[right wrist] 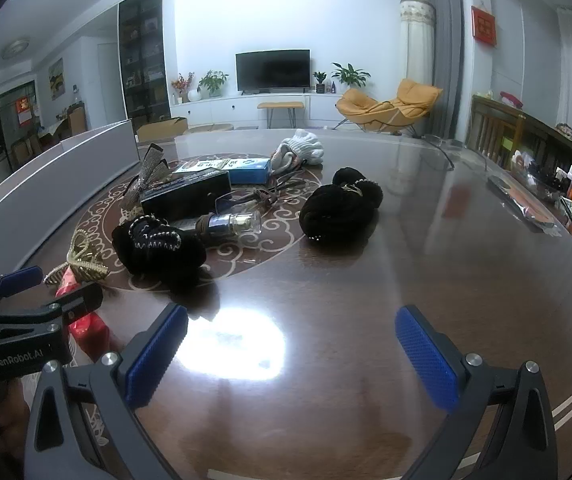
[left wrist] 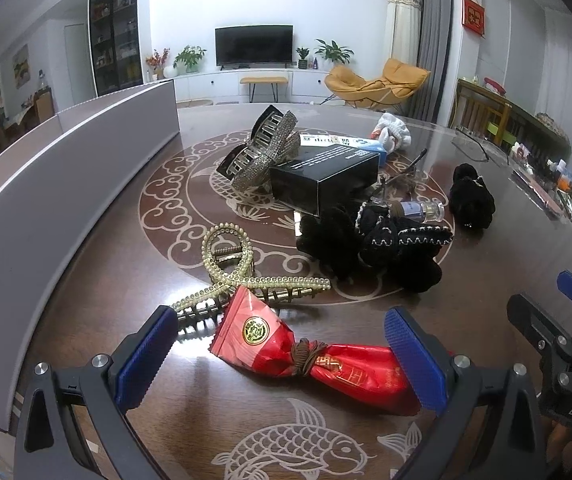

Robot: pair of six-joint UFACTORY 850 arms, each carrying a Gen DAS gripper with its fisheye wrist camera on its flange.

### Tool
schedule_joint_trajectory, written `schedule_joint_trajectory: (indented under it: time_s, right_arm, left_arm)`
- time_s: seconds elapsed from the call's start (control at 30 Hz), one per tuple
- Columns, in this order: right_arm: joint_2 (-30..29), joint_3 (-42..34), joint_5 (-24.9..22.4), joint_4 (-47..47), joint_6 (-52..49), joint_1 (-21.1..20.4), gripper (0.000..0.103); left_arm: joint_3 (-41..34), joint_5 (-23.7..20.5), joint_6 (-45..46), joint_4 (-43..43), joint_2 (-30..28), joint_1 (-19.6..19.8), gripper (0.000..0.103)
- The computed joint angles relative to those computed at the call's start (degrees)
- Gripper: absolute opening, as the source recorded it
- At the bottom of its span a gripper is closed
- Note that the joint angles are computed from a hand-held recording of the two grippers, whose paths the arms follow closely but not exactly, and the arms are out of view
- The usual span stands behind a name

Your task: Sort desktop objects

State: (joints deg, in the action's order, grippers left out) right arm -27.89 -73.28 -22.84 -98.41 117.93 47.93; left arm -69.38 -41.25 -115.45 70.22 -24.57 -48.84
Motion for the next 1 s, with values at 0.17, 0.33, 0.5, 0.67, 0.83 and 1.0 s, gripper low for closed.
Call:
schedule_joint_trajectory:
  time_s: [0.17, 0.33, 0.5, 0.67, 0.83, 1.0]
  right_arm:
    - [0.00, -0.09, 0.25, 0.44, -0.77, 0.00, 0.103]
    - [-0.10, -0.15, 0.38, 0.37, -0.87, 0.03, 0.103]
    - [-0.11, -0.15, 0.42, 0.32, -0.82, 0.03, 0.103]
    - [-0.15, -0.19, 0.56, 0.16, -0.65, 0.18, 0.103]
    - [-0.18, -0.20, 0.60, 0.14, -0.61, 0.20, 0.103]
    - [-0.23, -0.26, 0.73, 0.09, -0.58, 0.17, 0.103]
  left_arm:
    - [-0.03, -0.25, 0.34, -0.11, -0.02, -0.05, 0.103]
    - [-0.27, -0.47, 0.71, -0.69, -0.10, -0.02, 0.103]
    - [-0.27, -0.17, 0.52, -0.95, -0.11, 0.08, 0.103]
    - [-0.22, -0.04, 0.27, -0.96, -0.11, 0.14, 0.103]
    - [-0.24, -0.13, 0.30, -0.98, -0.13, 0.14, 0.103]
    - [-0.27, -0.19, 0.46, -0.98, -0.15, 0.17, 0.103]
